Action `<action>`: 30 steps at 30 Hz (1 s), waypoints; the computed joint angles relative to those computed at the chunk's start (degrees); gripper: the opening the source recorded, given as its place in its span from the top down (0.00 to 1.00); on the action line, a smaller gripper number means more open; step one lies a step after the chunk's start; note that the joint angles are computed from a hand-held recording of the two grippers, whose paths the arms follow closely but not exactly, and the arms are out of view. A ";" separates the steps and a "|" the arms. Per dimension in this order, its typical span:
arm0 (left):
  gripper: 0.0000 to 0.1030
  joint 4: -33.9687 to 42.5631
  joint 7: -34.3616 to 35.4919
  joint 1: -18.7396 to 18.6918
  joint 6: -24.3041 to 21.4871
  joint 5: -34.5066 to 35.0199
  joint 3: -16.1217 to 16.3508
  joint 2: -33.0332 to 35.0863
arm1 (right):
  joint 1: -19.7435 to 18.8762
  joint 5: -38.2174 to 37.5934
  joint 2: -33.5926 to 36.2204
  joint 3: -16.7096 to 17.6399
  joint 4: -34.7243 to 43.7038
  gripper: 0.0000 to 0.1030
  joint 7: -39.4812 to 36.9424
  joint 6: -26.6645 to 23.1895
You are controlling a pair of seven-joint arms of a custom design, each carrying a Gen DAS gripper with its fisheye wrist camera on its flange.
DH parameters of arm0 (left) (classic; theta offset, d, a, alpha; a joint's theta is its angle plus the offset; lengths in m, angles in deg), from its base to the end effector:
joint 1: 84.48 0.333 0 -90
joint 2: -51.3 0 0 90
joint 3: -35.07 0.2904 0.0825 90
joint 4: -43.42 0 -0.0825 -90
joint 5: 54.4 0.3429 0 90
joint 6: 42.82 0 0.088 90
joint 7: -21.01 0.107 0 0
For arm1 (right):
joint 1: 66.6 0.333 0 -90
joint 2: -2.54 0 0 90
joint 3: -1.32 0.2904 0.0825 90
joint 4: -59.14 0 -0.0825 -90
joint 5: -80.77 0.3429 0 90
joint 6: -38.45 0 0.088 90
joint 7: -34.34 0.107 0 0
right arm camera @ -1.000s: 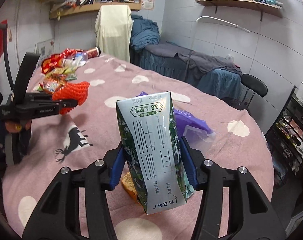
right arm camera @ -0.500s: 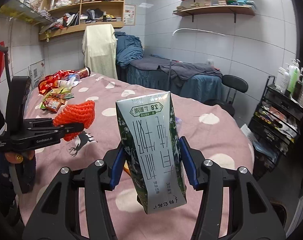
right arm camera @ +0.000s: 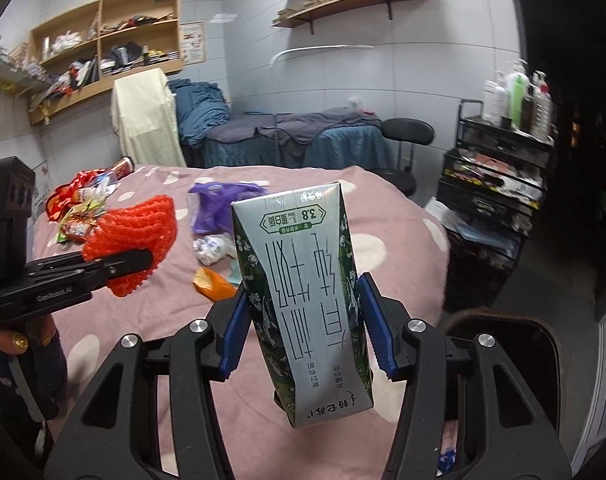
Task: Collect trash
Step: 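Carry both items to the black bin while the right tool releases the carton inside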
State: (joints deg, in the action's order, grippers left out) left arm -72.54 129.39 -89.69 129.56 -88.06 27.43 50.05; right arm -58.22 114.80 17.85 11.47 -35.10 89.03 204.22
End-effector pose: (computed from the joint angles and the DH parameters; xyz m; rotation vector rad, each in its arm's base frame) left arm 0.5495 -0.0845 0.5628 -1.6915 1.6998 -1.2038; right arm 0.6222 0.1584 0.5592 -1.7997 1.1857 -0.5731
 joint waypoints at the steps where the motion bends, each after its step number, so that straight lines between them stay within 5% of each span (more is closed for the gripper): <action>1: 0.78 0.15 0.66 -0.31 -0.11 -0.89 -0.21 0.02 | 0.10 -0.28 -0.34 -0.61 -0.75 0.49 1.26 0.32; 13: 0.78 2.89 8.66 -3.05 -2.75 -8.20 -2.27 1.16 | -2.21 0.82 -4.49 -4.00 -9.14 0.49 6.41 2.71; 23: 0.78 4.90 12.32 -4.30 -4.53 -11.22 -3.99 2.37 | -0.06 -18.57 -4.53 -11.77 -12.96 0.49 26.54 6.11; 30: 0.78 6.90 14.33 -4.66 -6.56 -12.85 -5.22 3.90 | -2.99 -24.43 -0.49 -11.96 -10.28 0.49 33.56 1.31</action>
State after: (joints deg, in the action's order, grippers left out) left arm -65.64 143.72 -94.35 123.00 -100.91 22.21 53.96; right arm -61.21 90.37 17.36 -0.48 -45.37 122.60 205.53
